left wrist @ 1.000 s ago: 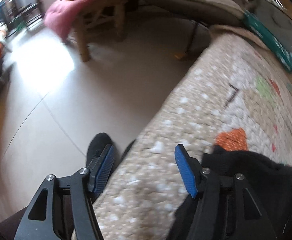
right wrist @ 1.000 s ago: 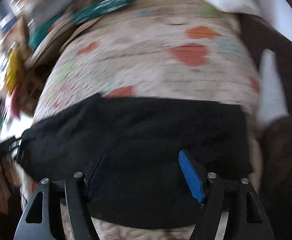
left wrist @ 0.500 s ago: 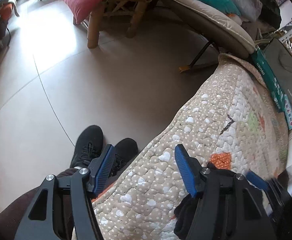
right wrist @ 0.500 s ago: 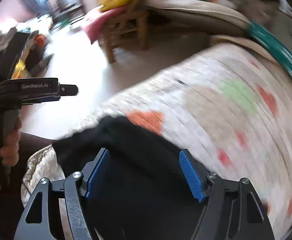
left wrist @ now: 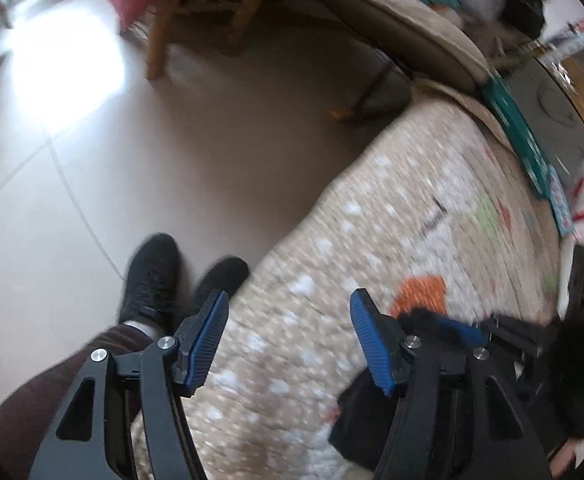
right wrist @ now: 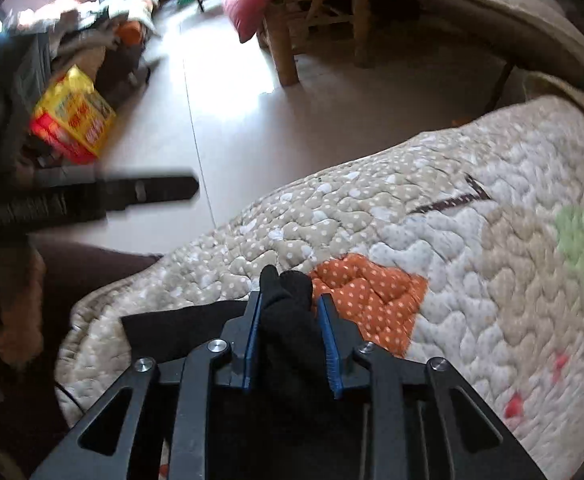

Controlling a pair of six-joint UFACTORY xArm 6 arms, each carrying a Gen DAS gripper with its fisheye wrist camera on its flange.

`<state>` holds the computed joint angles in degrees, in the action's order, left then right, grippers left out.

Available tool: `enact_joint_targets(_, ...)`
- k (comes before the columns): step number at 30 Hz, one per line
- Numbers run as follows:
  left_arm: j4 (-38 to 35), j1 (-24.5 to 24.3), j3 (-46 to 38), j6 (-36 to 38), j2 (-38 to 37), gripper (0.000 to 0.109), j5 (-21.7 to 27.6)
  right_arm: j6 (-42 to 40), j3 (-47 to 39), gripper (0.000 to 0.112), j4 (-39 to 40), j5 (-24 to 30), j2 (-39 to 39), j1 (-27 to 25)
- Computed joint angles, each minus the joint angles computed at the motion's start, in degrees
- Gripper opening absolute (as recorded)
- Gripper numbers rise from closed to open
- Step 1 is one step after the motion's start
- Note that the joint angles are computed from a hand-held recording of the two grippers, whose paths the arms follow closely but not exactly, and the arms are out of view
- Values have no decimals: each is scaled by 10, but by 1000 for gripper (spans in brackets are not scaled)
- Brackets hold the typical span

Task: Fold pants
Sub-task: 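Hold the pants fold in the right gripper while the left gripper grasps beside it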

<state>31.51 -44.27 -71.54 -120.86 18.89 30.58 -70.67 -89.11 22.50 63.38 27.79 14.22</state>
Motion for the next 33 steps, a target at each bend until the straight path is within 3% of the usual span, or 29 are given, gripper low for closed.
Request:
enact_joint_targets(5, -2, 6, -31, 52, 44, 64, -81, 25, -60, 28, 41, 52, 31, -24)
enact_joint_targets(10, 20, -9, -104, 131, 80, 65, -35, 30, -88, 28, 57, 77, 40, -36)
enact_joint_targets(20, 69, -16, -167, 166, 120, 65, -38, 14, -149, 29, 100, 174, 48, -93)
enact_joint_targets(24, 69, -14, -186, 179, 140, 65, -62, 12, -144, 29, 101, 175, 39, -97)
enact_joint_targets(26, 88, -13, -177, 149, 133, 65, -67, 13, -136, 28, 100, 167, 35, -96)
enact_joint_targets(29, 194, 0, -133, 18, 100, 65, -115, 24, -148, 28, 111, 173, 40, -103)
enact_joint_targets(33, 350, 8, -137, -135, 98, 65, -154, 65, -218, 28, 147, 235, 80, -121)
